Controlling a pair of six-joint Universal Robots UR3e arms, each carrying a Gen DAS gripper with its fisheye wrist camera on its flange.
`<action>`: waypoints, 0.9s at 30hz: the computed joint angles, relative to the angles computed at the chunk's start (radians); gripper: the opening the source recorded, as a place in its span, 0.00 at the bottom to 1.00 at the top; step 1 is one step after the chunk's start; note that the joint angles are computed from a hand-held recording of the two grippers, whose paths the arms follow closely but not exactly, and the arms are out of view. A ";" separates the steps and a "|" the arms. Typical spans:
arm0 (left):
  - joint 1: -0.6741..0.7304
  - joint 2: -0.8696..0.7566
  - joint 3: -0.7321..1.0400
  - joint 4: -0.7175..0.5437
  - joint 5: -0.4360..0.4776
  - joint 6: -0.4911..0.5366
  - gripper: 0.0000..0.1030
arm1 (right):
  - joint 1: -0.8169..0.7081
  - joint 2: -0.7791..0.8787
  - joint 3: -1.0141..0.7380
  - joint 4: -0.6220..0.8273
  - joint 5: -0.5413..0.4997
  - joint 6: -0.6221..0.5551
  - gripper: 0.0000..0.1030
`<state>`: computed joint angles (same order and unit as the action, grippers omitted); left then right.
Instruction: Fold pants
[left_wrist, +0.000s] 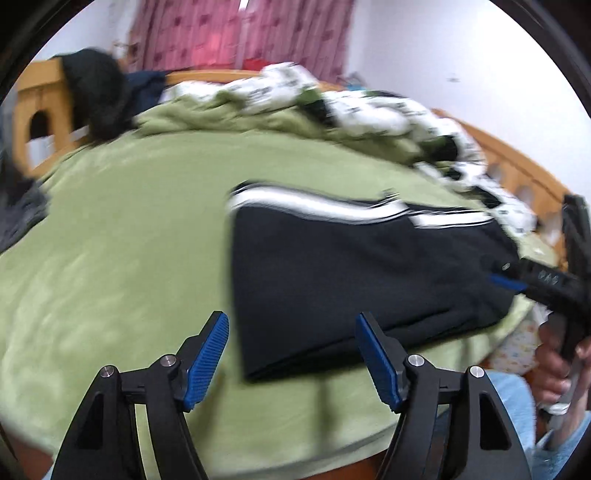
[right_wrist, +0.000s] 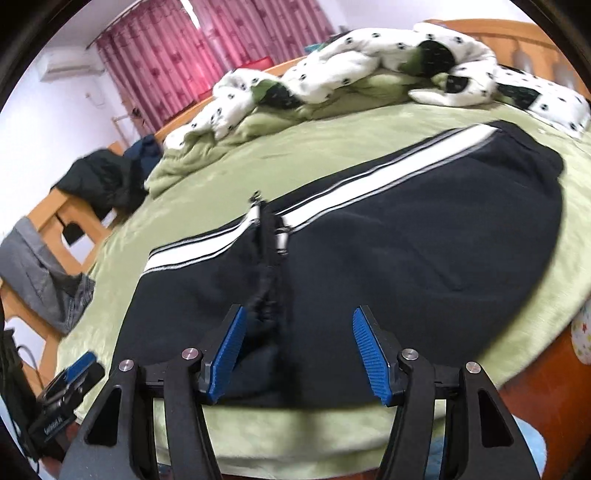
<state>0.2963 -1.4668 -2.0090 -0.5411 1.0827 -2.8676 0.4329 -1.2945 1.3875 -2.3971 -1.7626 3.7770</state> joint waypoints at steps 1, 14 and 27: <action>0.030 0.009 -0.015 -0.013 -0.014 0.017 0.67 | 0.008 0.024 -0.020 -0.005 0.002 -0.011 0.58; 0.024 -0.087 -0.023 0.005 -0.034 0.063 0.67 | 0.077 0.080 0.003 0.005 -0.049 0.010 0.19; 0.019 -0.138 -0.151 0.334 0.068 -0.097 0.68 | -0.046 0.263 -0.324 0.157 0.031 -0.125 0.58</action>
